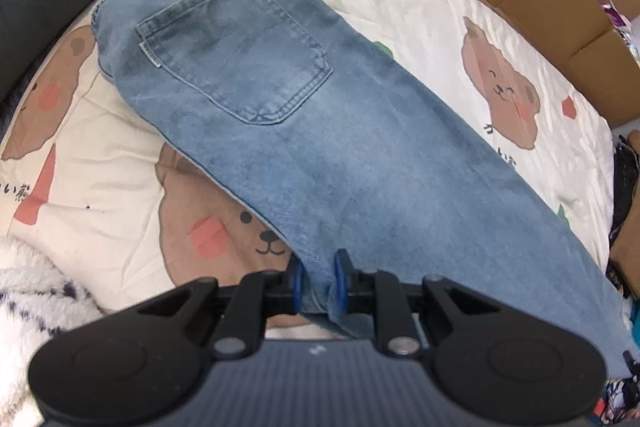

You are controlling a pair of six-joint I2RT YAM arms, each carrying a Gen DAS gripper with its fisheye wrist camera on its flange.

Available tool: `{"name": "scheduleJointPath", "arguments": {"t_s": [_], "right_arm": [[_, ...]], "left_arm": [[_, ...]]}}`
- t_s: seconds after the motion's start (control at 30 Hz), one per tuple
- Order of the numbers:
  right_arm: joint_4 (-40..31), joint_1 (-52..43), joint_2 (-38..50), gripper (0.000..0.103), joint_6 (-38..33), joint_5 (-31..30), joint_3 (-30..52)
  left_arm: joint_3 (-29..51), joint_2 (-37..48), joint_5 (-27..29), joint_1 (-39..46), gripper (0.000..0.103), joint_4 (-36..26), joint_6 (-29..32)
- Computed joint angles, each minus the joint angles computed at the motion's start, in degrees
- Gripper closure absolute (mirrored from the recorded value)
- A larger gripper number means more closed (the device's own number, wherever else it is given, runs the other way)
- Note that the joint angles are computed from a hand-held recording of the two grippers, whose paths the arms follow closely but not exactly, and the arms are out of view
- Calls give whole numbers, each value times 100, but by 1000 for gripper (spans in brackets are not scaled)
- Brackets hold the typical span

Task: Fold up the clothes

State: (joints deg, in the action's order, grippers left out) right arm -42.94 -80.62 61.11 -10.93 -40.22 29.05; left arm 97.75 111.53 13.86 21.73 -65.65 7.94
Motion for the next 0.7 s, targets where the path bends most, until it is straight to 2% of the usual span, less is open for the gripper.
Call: {"name": "scheduleJointPath", "arguments": {"t_s": [0.17, 0.37, 0.43, 0.53, 0.57, 0.6, 0.7], "right_arm": [[-30, -258, 32, 98, -213, 52, 79], [936, -165, 717, 97, 162, 499, -405], [1202, -173, 953, 97, 275, 621, -524], [1138, -310, 975, 89, 96, 776, -555], [1069, -334, 961, 83, 38, 861, -520], [1001, -368, 923, 81, -11, 930, -489], [818, -420, 772, 75, -97, 1079, -366]], "left_arm": [[-283, -94, -45, -77, 86, 26, 40], [-570, 68, -67, -64, 85, 287, -234], [-478, 142, -8, -29, 82, 197, -340], [-402, 75, -80, -10, 81, 63, -172], [-357, 43, -156, -9, 81, 38, -105], [-292, 26, -188, 13, 78, 16, -63], [-23, 41, -121, 156, 61, -33, -41]]}}
